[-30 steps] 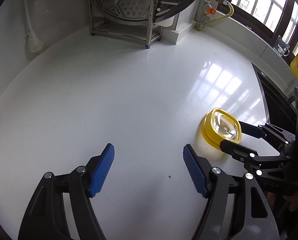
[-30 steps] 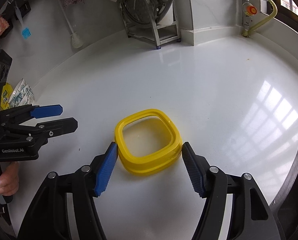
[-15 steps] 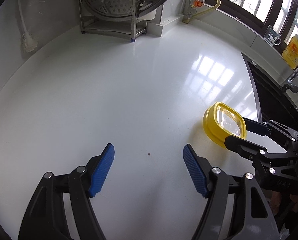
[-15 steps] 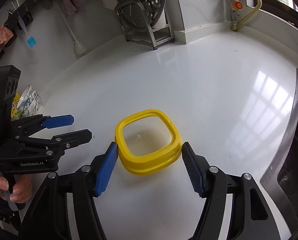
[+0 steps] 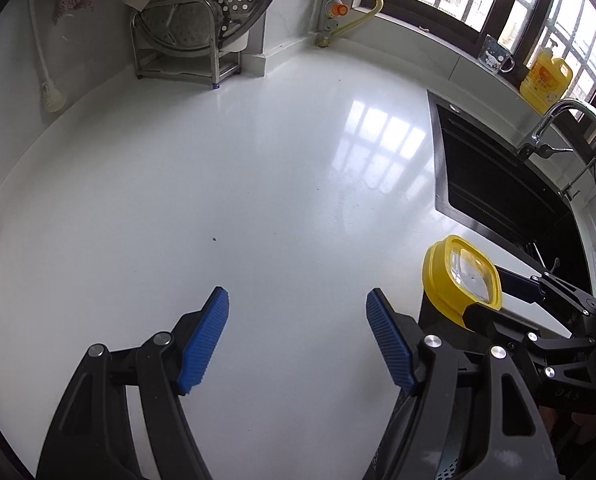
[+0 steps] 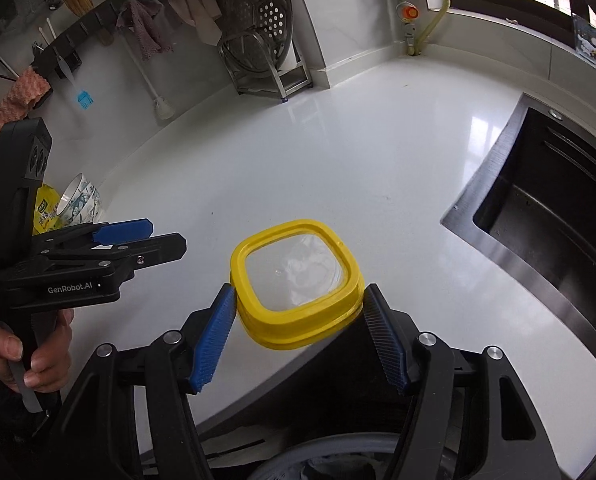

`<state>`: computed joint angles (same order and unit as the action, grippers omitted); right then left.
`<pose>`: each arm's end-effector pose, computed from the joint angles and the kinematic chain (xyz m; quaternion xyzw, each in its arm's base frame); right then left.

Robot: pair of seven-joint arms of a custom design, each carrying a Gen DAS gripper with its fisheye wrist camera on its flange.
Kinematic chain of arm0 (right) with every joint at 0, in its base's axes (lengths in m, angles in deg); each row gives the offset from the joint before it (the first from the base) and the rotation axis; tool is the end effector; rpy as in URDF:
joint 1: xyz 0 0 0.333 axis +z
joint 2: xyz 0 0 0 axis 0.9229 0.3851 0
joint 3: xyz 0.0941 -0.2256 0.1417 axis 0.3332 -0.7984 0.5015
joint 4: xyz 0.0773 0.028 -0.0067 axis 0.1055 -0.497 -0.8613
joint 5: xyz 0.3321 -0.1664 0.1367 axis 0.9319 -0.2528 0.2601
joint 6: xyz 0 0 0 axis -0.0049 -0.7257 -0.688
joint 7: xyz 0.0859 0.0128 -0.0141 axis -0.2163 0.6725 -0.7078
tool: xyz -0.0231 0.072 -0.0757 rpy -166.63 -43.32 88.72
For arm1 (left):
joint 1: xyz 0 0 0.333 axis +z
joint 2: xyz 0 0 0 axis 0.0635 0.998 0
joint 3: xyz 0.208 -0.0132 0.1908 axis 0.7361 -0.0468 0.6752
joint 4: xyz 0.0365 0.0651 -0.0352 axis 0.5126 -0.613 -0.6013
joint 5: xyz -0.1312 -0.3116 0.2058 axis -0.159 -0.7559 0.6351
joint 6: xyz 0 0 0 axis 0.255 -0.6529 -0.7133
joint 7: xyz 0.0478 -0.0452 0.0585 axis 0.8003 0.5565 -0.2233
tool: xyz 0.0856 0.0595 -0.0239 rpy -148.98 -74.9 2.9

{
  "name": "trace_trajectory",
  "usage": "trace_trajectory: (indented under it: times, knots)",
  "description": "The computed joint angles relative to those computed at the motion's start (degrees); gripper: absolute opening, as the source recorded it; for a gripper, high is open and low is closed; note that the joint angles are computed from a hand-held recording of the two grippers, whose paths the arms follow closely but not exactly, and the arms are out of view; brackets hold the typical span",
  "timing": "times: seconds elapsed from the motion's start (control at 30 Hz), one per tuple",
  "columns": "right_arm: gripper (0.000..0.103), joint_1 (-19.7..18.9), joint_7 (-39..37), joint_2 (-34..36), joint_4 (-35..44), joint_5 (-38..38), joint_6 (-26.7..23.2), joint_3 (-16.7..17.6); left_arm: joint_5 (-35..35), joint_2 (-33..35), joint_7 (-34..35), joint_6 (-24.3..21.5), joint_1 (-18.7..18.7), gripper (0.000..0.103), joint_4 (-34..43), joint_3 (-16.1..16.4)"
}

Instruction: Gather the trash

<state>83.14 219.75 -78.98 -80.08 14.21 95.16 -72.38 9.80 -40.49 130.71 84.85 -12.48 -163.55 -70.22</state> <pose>0.4496 0.2503 0.5366 -0.6085 0.7145 -0.1199 0.3239 0.5488 -0.3317 0.5663 -0.4831 0.8324 -0.2613 0.0734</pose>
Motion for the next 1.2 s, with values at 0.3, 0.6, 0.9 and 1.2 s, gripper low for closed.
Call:
trace_trajectory:
  times: [0.3, 0.6, 0.9, 1.2]
  knots:
    - [0.063, 1.47, 6.65, -19.82, -14.76, 4.1, -7.98, 2.92, -3.44, -9.79, 0.68, -0.74, -3.33, 0.07, -9.84, -1.18]
    - [0.063, 6.13, 9.18, -30.48, -24.38, 9.84, -15.93, 3.64, -4.12, -16.87, -2.12, -2.53, -8.59, 0.07, -18.77, -1.84]
    - [0.064, 7.98, 10.15, -35.88, -27.41, 12.01, -19.83, 3.82, -0.96, -20.58, -7.41, -2.85, -10.65, 0.075, -21.86, -1.87]
    - [0.065, 5.51, 18.38, -40.16, -24.12, 10.94, -26.65, 7.22, 3.07, -22.93, -12.04, -4.81, -10.86, 0.075, -21.68, -2.04]
